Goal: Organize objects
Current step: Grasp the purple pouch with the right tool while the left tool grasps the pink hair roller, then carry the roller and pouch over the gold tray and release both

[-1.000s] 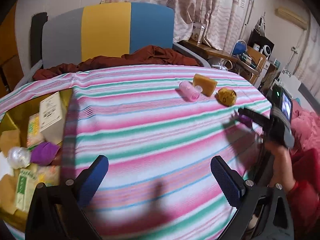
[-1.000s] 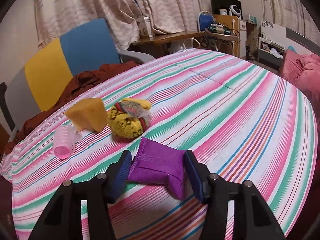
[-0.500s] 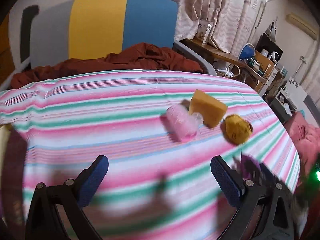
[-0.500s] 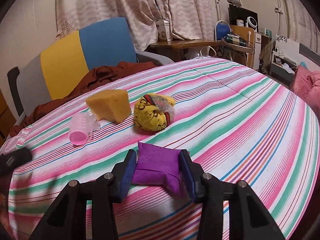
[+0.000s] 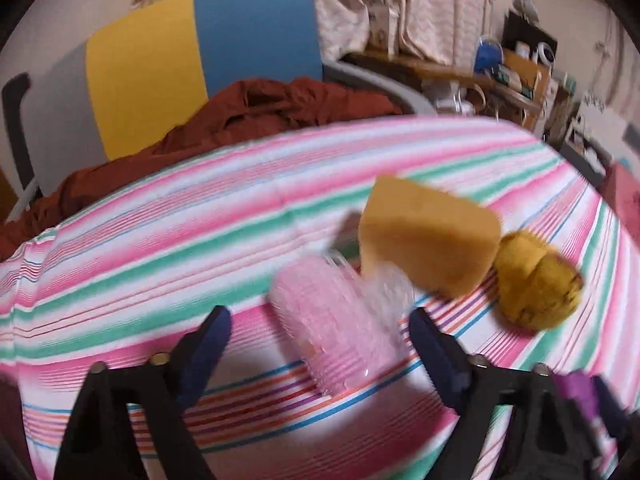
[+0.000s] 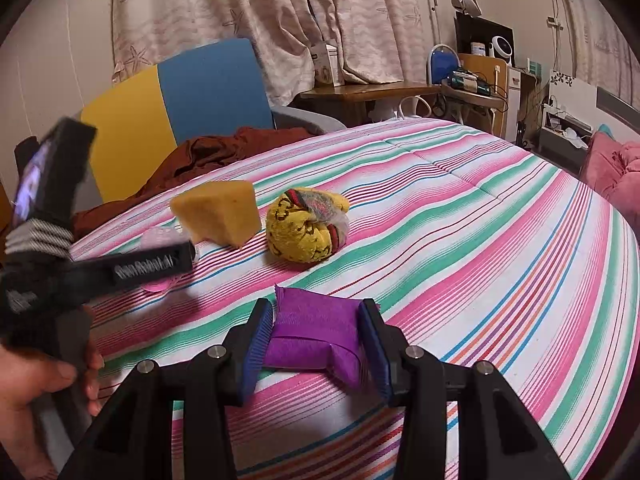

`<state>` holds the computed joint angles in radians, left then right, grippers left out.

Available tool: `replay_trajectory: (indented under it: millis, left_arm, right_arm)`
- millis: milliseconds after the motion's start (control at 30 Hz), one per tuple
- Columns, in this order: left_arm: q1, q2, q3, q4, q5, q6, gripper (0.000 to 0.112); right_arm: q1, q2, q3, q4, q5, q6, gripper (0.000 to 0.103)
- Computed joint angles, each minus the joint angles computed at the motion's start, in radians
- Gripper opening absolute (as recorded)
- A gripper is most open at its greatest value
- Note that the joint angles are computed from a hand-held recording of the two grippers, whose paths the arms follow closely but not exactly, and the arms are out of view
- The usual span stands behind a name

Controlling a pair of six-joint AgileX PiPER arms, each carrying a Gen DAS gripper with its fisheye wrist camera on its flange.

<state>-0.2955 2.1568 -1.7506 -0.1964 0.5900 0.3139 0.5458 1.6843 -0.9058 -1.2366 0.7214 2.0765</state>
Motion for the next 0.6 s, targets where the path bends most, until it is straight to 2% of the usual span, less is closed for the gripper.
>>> replay_trajectory:
  millis: [33, 67, 100, 133, 267, 400, 500, 600]
  left_arm:
    - [0.013, 0.019, -0.028, -0.039, 0.033, 0.025, 0.075]
    - [0.023, 0.015, -0.021, -0.073, 0.026, 0.046, 0.071]
    - [0.028, 0.007, -0.007, -0.086, 0.011, 0.054, 0.061]
    - [0.033, 0.001, 0.006, -0.098, 0.001, 0.075, 0.056]
    - [0.066, -0.033, 0.073, -0.208, -0.028, 0.208, 0.054]
    - [0.110, -0.112, 0.210, -0.339, -0.096, 0.349, 0.054]
    - [0.141, -0.196, 0.342, -0.472, -0.161, 0.510, 0.054]
    - [0.177, -0.280, 0.473, -0.679, -0.213, 0.733, 0.054]
  right_arm:
    - [0.000, 0.002, -0.002, 0.001, 0.000, -0.002, 0.045]
    - [0.001, 0.003, -0.003, 0.001, 0.002, -0.003, 0.045]
    - [0.002, 0.003, -0.004, 0.002, 0.004, -0.003, 0.045]
    - [0.002, 0.003, -0.004, 0.002, 0.005, -0.004, 0.045]
    - [0.006, 0.008, -0.009, 0.005, 0.014, -0.006, 0.045]
    - [0.009, 0.011, -0.013, 0.009, 0.022, -0.013, 0.045]
    - [0.016, 0.016, -0.022, 0.019, 0.036, -0.028, 0.045]
    - [0.024, 0.022, -0.033, 0.030, 0.053, -0.044, 0.045]
